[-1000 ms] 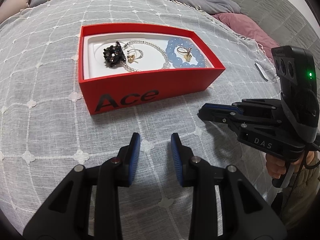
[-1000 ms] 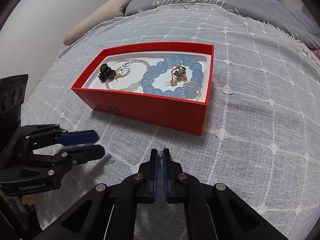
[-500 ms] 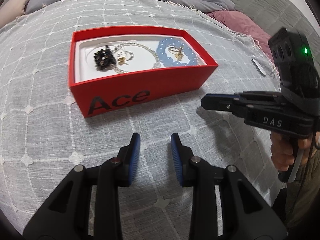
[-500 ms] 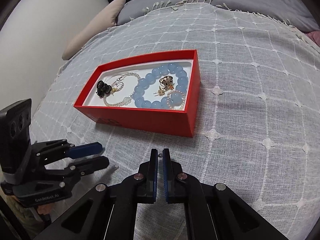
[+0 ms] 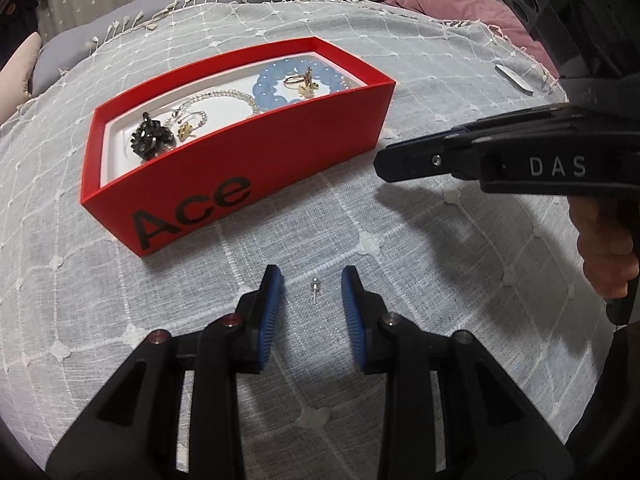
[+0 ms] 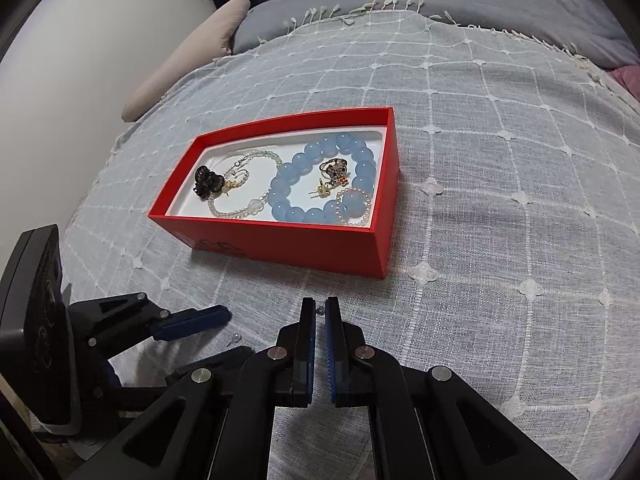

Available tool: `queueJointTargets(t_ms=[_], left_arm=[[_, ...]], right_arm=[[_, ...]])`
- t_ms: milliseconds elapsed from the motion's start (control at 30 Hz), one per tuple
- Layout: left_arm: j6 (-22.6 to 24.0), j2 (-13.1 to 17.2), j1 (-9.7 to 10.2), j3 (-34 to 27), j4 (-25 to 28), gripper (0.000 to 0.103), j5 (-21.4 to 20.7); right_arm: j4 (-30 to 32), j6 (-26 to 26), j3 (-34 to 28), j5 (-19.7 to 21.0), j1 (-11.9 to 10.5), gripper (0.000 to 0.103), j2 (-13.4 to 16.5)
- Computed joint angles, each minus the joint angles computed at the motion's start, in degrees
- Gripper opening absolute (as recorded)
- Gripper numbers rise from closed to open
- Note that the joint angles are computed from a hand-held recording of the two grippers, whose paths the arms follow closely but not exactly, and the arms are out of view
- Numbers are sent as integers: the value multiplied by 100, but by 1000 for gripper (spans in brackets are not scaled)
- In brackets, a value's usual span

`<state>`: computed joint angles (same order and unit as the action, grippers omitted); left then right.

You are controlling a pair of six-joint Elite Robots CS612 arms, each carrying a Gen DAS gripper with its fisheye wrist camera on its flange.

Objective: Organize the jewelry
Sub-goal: 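Grasp a small silver stud earring with the right gripper while the left grasps another stud, then carry both stud earrings over the red box and open both grippers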

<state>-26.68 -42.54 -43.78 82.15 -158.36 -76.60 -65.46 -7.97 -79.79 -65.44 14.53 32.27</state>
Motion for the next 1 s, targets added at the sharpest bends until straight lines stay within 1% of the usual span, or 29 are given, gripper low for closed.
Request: queueJointTargets(t_ms=[33,100,167,267,400,533,667,767,833,933,1000], left_arm=[[12,-2,-11,5,17,27,35],[20,4,-19,-15,61,10,58],[48,11,-25,-30,78,5,33],[61,12,-35,-46,128,5,89],[-233,-58,74,56,-114,5,-254],[-517,-183,192,245,-618,5,-506],[-770,-290,274,432,-1130,5,-519],[-994,-331,347,521,-1479,5,-609],[-1127,-339,387,537,-1618,5,-623],[-1297,-313,448,495,-1777,5,-673],[-1407,-252,506,387,-1834,5,-781]], right_arm=[[-5,5,-1,2,1,4,0],[-9,5,3,-2,3,4,-1],[-19,13,6,-22,9,4,-3],[-41,31,-4,-21,5,5,-2],[-65,49,-33,0,-10,5,3],[-92,87,-60,82,-42,5,-1],[-118,107,-95,213,-83,5,-9],[-179,168,-129,286,-117,5,-10],[-242,255,-154,423,-161,5,-9],[-343,430,-172,808,-242,5,2],[-476,548,-142,884,-261,5,-5]])
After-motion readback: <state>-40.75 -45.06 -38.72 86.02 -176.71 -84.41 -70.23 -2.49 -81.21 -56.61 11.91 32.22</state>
